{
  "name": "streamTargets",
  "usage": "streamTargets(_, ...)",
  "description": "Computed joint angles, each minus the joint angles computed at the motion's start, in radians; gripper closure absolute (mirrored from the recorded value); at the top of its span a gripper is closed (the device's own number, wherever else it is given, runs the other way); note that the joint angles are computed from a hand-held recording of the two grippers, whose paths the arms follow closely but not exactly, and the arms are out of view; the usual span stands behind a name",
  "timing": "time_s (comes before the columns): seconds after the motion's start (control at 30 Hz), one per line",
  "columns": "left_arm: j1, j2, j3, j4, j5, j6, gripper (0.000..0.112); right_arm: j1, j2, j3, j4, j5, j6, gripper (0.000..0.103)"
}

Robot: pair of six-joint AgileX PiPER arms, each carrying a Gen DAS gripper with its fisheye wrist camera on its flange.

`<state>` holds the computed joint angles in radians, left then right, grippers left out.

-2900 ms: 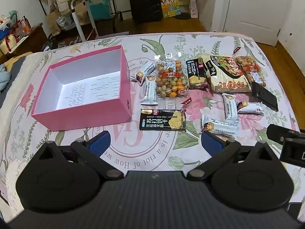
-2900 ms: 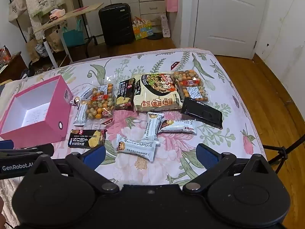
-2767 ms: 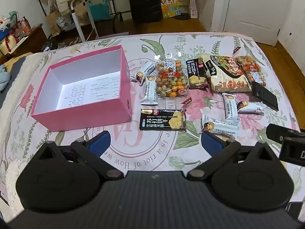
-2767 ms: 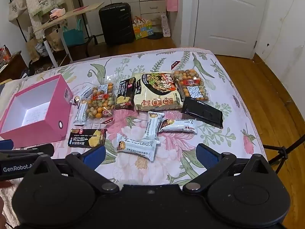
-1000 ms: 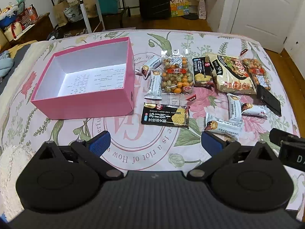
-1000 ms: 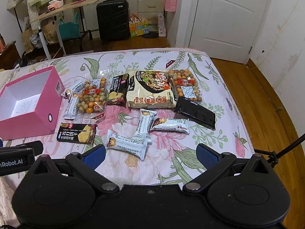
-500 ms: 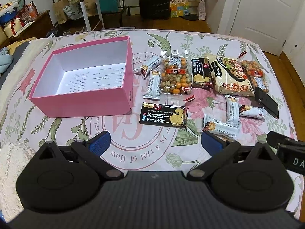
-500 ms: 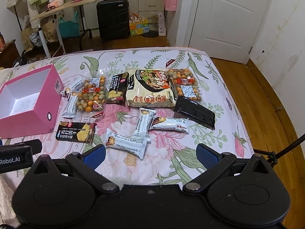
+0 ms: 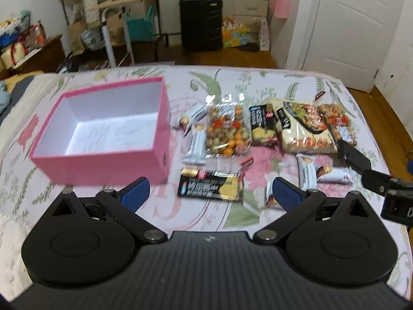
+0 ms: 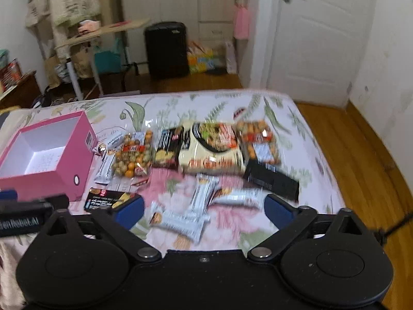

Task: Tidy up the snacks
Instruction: 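Grasp a white snack bar with the left gripper while the right gripper grasps another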

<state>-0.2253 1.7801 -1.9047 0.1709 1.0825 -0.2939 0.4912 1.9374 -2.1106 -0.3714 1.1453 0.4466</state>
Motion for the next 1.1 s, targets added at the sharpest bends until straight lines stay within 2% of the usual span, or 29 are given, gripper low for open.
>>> streamTargets(0.1, 0.015, 0.088, -0.107, -0.081, 0.034, 0.068, 0.011, -0.083, 0.02, 0.0, 0.133, -0.073, -0.086, 0.013)
streamTargets(0.2, 0.024, 0.218, -0.26, -0.149, 0.126, 0.059, 0.012, -0.174, 0.097, -0.094, 0.331, -0.044, -0.17, 0.024)
streamTargets(0.27, 0.037, 0.274, -0.278, -0.225, 0.11, 0.046, 0.013, -0.229, 0.142, -0.125, 0.462, -0.039, -0.2, 0.028)
streamTargets(0.3, 0.036, 0.279, -0.239, -0.253, 0.056, 0.049, 0.013, -0.25, 0.165, -0.134, 0.516, -0.038, -0.202, 0.031)
streamTargets(0.33, 0.03, 0.304, -0.232, -0.272, 0.034, 0.041, 0.013, -0.271, 0.208, -0.176, 0.564, -0.008, -0.197, 0.035)
streamTargets(0.4, 0.015, 0.39, -0.297, -0.294, 0.093, -0.023, 0.02, -0.303, 0.297, -0.258, 0.642, 0.035, -0.183, 0.043)
streamTargets(0.43, 0.014, 0.413, -0.304, -0.319, 0.096, -0.034, 0.022, -0.311, 0.314, -0.251, 0.664, 0.026, -0.179, 0.045)
streamTargets(0.53, -0.012, 0.458, -0.309, -0.315, 0.118, -0.094, 0.028, -0.324, 0.366, -0.246, 0.685, 0.006, -0.136, 0.047)
streamTargets(0.6, -0.013, 0.445, -0.247, -0.358, 0.073, -0.109, 0.028, -0.336, 0.384, -0.227, 0.716, -0.018, -0.148, 0.047)
streamTargets(0.7, -0.02, 0.449, -0.22, -0.372, 0.056, -0.168, 0.028, -0.346, 0.412, -0.225, 0.741, -0.032, -0.151, 0.047)
streamTargets(0.83, -0.019, 0.497, -0.267, -0.403, 0.083, -0.276, 0.029, -0.343, 0.52, -0.372, 0.724, 0.011, -0.104, 0.047)
streamTargets(0.9, -0.018, 0.491, -0.235, -0.416, 0.04, -0.323, 0.029, -0.335, 0.588, -0.483, 0.687, 0.058, -0.062, 0.047)
streamTargets(0.97, -0.024, 0.48, -0.203, -0.409, -0.006, -0.344, 0.04, -0.333, 0.594, -0.474, 0.667, 0.039, -0.055, 0.049)
streamTargets(1.0, -0.026, 0.473, -0.19, -0.412, -0.028, -0.339, 0.045, -0.327, 0.569, -0.424, 0.653, 0.003, -0.064, 0.057)
streamTargets(1.03, -0.03, 0.472, -0.187, -0.406, -0.045, -0.334, 0.052, -0.322, 0.564, -0.414, 0.639, -0.005, -0.076, 0.072)
streamTargets(1.1, -0.036, 0.47, -0.189, -0.387, -0.058, -0.314, 0.067, -0.321, 0.529, -0.348, 0.639, -0.042, -0.095, 0.074)
